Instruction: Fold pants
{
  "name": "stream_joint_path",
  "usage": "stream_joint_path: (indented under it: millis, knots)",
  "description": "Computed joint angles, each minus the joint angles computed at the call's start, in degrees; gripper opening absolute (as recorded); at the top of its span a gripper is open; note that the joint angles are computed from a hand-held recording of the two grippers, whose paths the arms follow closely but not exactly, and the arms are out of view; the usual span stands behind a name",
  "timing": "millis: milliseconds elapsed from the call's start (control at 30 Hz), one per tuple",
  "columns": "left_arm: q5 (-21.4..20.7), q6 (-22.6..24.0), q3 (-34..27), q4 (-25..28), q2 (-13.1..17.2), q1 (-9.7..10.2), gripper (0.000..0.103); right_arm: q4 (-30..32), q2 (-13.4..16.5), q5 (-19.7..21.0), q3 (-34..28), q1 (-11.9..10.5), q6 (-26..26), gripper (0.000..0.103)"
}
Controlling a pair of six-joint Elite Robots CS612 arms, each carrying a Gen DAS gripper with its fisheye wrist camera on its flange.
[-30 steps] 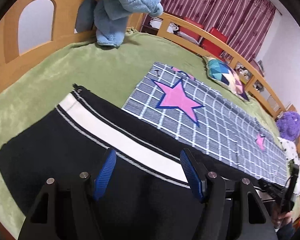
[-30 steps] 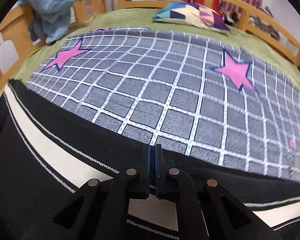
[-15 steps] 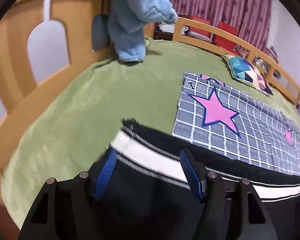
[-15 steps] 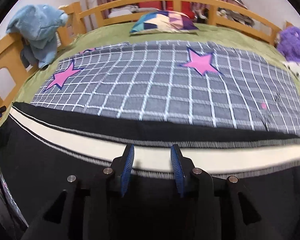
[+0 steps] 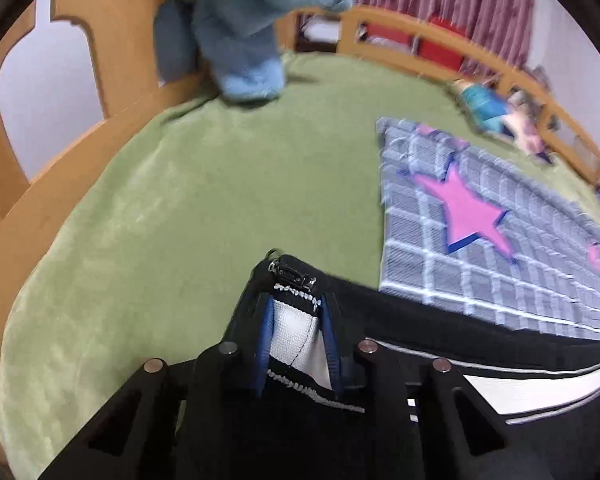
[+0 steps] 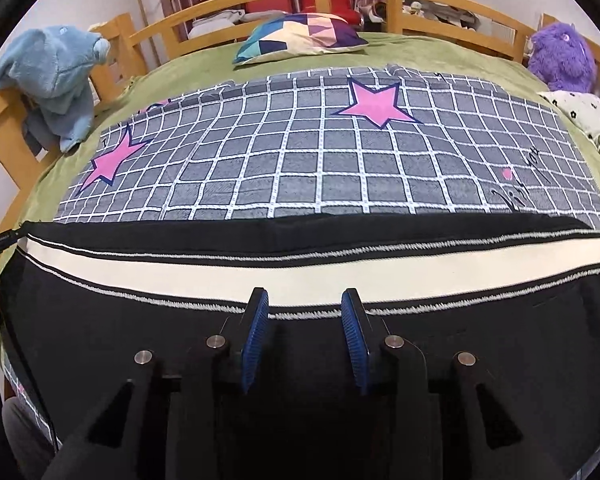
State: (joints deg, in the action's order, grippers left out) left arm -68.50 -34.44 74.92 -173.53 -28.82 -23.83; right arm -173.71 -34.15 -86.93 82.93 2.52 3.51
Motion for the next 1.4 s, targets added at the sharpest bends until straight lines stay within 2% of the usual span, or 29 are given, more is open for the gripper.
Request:
stream_joint_path:
  millis: [100,200,233,300,400,467,500,633,667,700,833,933,967,1000,1033,1067,1233,1267,1333,1400]
  knots:
    - [1.2,0.7,2.1,-7.3,-1.1,0.0,0.021,-0.1,0.3,0.0,-0.8,0.5,-0.5,0.038]
    - [-1.3,-1.2,1.6,-8.9,-1.1,1.07,0.021,-0.5,0.6,0.0,-1.8,1.2,-1.7,0.038]
    - [-1.2,-1.9,0.9,-8.2,-0.8,1.19,0.021,-0.5,0.7,0.3,-2.1,1.5,-2.1,0.038]
    - [0.6,-1.6,-1.7,-1.5,0.2,0.95,0.021,-0.4,1.0,0.8,-2.9,1.9,-3.0,0.038]
    - [2.4,-2.8,-4.1,5.1,1.6,0.6,0.027,0.6,1.9,0.9,-4.4,2.7,-4.4,0.038]
    - [2.4,-3.6,-4.2,6.1,1.7,0.61,0.031,0.8,2.6,1.1,-5.3,3.2,-5.7,0.038]
    - [1.9,-3.7,-3.8,5.6,1.4,0.65,0.031,1.2,3.0,1.3,-5.9,3.4,-6.5,0.038]
    - [3.0,-2.6,-1.0,3.0,-0.3,0.06,0.053,4.5,4.5,4.1,-8.8,4.3,-9.5,0.038]
    - [3.7,-2.0,-0.4,2.3,-0.6,-0.18,0.057,4.8,4.8,5.5,-9.5,4.4,-10.3,0.043]
    - [4.2,-1.8,0.3,1.9,-1.1,-0.41,0.057,5.0,5.4,6.9,-10.7,4.7,-11.9,0.05]
    - [1.3,-3.5,3.7,-2.1,-2.8,-0.61,0.057,5.5,8.6,7.5,-16.2,6.4,-18.4,0.054]
    - [-0.8,-4.5,6.0,-5.5,-3.5,-0.66,0.057,12.0,11.0,6.7,-21.5,7.3,-20.8,0.054]
    - [-1.1,-4.9,6.6,-6.0,-3.7,-0.72,0.057,14.0,11.6,7.0,-22.7,7.3,-20.6,0.052]
    - [-1.2,-5.1,7.0,-6.3,-3.9,-0.82,0.057,14.2,11.8,7.1,-23.0,7.3,-20.4,0.045]
    - [-1.4,-5.2,7.5,-6.7,-4.0,-0.88,0.057,13.3,12.0,7.4,-22.8,7.3,-20.6,0.033]
    - [-1.7,-5.3,7.7,-7.1,-4.1,-0.87,0.057,11.5,11.9,7.4,-22.3,7.3,-21.1,0.008]
    - [-3.1,-6.4,8.7,-8.8,-4.3,-0.79,0.057,7.2,10.9,8.2,-20.3,7.1,-21.8,0.004]
    - [-2.9,-6.5,8.9,-9.3,-4.3,-0.83,0.057,6.4,10.8,9.1,-20.3,6.9,-20.5,0.003]
    - [-2.2,-6.7,8.9,-8.7,-4.4,-0.97,0.057,7.8,11.1,10.1,-21.2,6.6,-18.7,0.003]
    - [-1.7,-6.8,9.1,-7.8,-4.6,-1.11,0.057,11.9,12.5,9.3,-23.7,6.9,-18.5,0.004]
